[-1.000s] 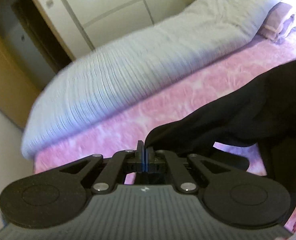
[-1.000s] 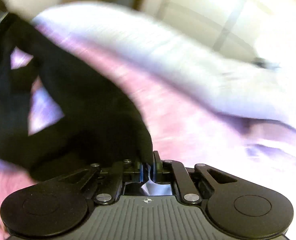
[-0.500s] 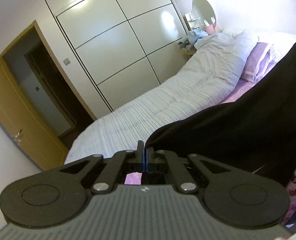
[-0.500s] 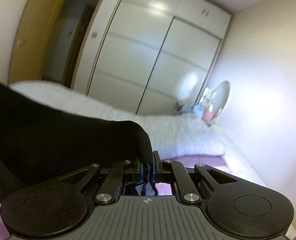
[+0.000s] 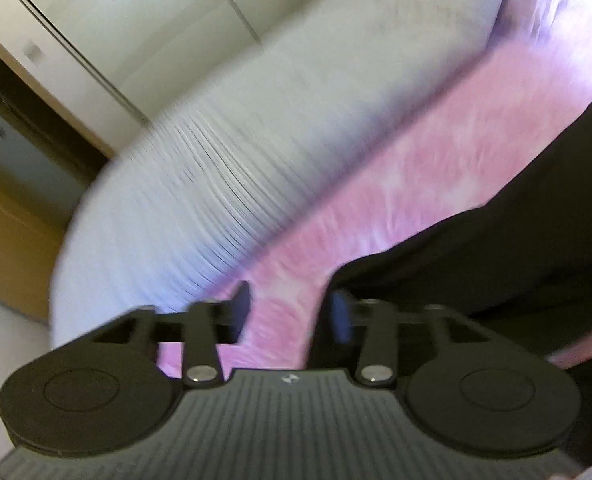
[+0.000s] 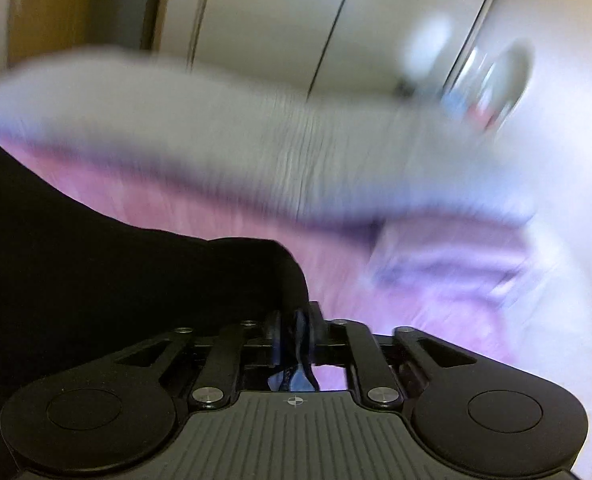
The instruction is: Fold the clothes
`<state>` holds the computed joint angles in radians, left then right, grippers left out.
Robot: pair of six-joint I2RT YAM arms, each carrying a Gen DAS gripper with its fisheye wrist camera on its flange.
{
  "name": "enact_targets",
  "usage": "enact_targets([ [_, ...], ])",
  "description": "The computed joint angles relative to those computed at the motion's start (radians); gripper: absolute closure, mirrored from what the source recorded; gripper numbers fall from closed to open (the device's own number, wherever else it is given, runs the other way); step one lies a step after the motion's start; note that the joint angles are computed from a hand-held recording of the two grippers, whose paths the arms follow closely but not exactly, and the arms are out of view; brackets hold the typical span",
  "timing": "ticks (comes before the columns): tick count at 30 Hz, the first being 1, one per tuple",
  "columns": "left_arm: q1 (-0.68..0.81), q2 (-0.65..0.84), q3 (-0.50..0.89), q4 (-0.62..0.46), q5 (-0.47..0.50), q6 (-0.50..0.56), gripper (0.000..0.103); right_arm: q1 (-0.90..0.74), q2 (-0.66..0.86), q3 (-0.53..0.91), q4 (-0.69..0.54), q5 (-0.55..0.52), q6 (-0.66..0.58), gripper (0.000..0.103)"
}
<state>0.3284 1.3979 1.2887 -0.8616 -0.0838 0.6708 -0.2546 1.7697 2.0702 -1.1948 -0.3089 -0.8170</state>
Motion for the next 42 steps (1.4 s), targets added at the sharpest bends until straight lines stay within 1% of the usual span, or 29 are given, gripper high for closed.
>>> enact_targets([
  [1, -0.036, 0.041, -0.059, 0.065, -0.045, -0.022, 0.062, 0.035, 0.021, -0.111, 0.121, 0.081, 0.006, 0.064],
  [2, -0.055, 0.042, -0.12, 0.113, -0.062, -0.039, 0.062, 0.065, 0.048, -0.191, 0.211, 0.15, 0.014, 0.063],
  [3, -0.073, 0.048, -0.177, 0.163, -0.079, -0.056, 0.061, 0.073, 0.053, -0.252, 0.249, 0.171, 0.018, 0.063],
  [4, -0.086, 0.05, -0.233, 0.205, -0.09, -0.071, 0.059, 0.061, 0.041, -0.304, 0.255, 0.153, 0.011, 0.063],
  [5, -0.067, 0.022, -0.291, 0.215, -0.073, -0.071, 0.054, 0.049, 0.032, -0.352, 0.259, 0.136, 0.004, 0.062],
  [6, -0.048, -0.008, -0.347, 0.219, -0.059, -0.07, 0.052, 0.044, 0.02, -0.391, 0.254, 0.121, -0.006, 0.058],
  [8, 0.002, -0.078, -0.431, 0.19, -0.048, -0.053, 0.048, 0.051, -0.023, -0.461, 0.226, 0.096, -0.027, 0.052],
  [10, 0.116, -0.169, -0.526, 0.164, -0.016, 0.01, 0.041, 0.068, -0.127, -0.608, 0.214, 0.066, -0.006, 0.049],
  [11, 0.177, -0.193, -0.554, 0.158, -0.001, 0.049, 0.037, 0.081, -0.183, -0.684, 0.207, 0.051, 0.01, 0.047],
  [13, 0.312, -0.227, -0.602, 0.151, 0.029, 0.134, 0.036, 0.117, -0.297, -0.809, 0.182, 0.031, 0.042, 0.044],
  [14, 0.38, -0.23, -0.624, 0.164, 0.048, 0.168, 0.036, 0.146, -0.345, -0.853, 0.161, 0.027, 0.064, 0.043],
  [15, 0.44, -0.208, -0.633, 0.178, 0.076, 0.192, 0.035, 0.191, -0.385, -0.892, 0.148, 0.037, 0.104, 0.043],
  [16, 0.495, -0.201, -0.642, 0.166, 0.096, 0.211, 0.035, 0.248, -0.426, -0.939, 0.15, 0.058, 0.158, 0.042],
  [19, 0.596, -0.103, -0.683, 0.29, 0.145, 0.354, 0.035, 0.438, -0.534, -1.058, 0.181, 0.132, 0.337, 0.042],
  [20, 0.615, -0.048, -0.692, 0.338, 0.157, 0.396, 0.035, 0.505, -0.564, -1.091, 0.2, 0.164, 0.397, 0.042],
  [22, 0.657, 0.057, -0.688, 0.393, 0.174, 0.488, 0.038, 0.652, -0.593, -1.136, 0.238, 0.262, 0.542, 0.041],
  [23, 0.678, 0.105, -0.689, 0.426, 0.174, 0.534, 0.044, 0.72, -0.591, -1.152, 0.258, 0.308, 0.617, 0.041],
  [24, 0.702, 0.137, -0.684, 0.449, 0.181, 0.576, 0.045, 0.776, -0.578, -1.167, 0.284, 0.343, 0.687, 0.041],
  [25, 0.737, 0.175, -0.659, 0.457, 0.208, 0.615, 0.045, 0.831, -0.561, -1.178, 0.308, 0.376, 0.756, 0.041],
  [26, 0.772, 0.223, -0.618, 0.448, 0.239, 0.633, 0.044, 0.889, -0.537, -1.192, 0.337, 0.409, 0.823, 0.04],
  [27, 0.802, 0.271, -0.574, 0.434, 0.264, 0.647, 0.044, 0.944, -0.506, -1.198, 0.364, 0.439, 0.875, 0.04],
  [29, 0.841, 0.373, -0.479, 0.372, 0.279, 0.67, 0.045, 1.039, -0.442, -1.178, 0.395, 0.47, 0.954, 0.04],
  [31, 0.866, 0.437, -0.402, 0.278, 0.316, 0.722, 0.069, 1.123, -0.376, -1.159, 0.433, 0.484, 1.001, 0.039],
  [32, 0.87, 0.427, -0.382, 0.241, 0.322, 0.748, 0.085, 1.16, -0.341, -1.149, 0.453, 0.488, 1.017, 0.039],
  [33, 0.873, 0.419, -0.361, 0.204, 0.329, 0.775, 0.103, 1.194, -0.308, -1.139, 0.467, 0.491, 1.029, 0.039],
  [36, 0.884, 0.401, -0.288, 0.097, 0.348, 0.852, 0.102, 1.276, -0.225, -1.112, 0.482, 0.491, 1.058, 0.039],
  [39, 0.894, 0.446, -0.093, 0.04, 0.386, 0.864, 0.102, 1.329, -0.209, -1.112, 0.475, 0.474, 1.122, 0.039],
  [41, 0.873, 0.525, 0.051, 0.086, 0.394, 0.794, 0.101, 1.365, -0.222, -1.12, 0.462, 0.479, 1.163, 0.039],
  [42, 0.857, 0.559, 0.094, 0.149, 0.383, 0.745, 0.096, 1.381, -0.233, -1.124, 0.453, 0.481, 1.18, 0.039],
])
